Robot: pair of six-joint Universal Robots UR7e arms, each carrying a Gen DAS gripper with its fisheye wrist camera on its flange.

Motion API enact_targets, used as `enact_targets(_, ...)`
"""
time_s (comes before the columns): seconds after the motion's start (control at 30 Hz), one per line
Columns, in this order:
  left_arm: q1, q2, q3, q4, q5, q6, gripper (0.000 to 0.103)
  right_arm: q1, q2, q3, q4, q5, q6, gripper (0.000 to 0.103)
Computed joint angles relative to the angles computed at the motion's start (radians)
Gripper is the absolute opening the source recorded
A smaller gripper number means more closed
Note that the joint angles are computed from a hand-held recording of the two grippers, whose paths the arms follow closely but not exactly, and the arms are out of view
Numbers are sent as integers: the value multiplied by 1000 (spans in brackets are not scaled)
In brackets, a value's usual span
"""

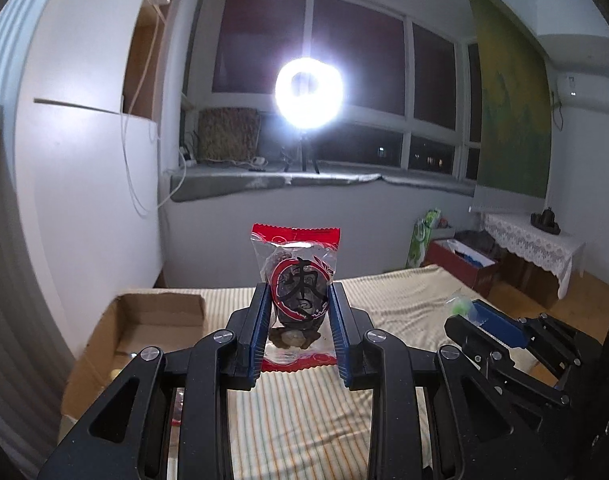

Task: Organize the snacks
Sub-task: 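Lift and carry the red-wrapped candy and clear packet over the box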

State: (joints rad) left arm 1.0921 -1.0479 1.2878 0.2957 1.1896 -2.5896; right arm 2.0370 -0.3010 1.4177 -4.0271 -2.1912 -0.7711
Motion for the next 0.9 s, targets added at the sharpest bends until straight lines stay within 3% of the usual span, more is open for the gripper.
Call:
enact_targets(0.27,19,-16,4,-4,13,-9,27,10,29,-46,54,-1,-10,25)
enact_targets(0.53,72,-16,-36,19,20,-41,27,21,117,-203,221,16,-9,25)
enact_targets(0.9,153,-55,-72,-12,-52,-47,27,44,278,-493,519,156,0,25)
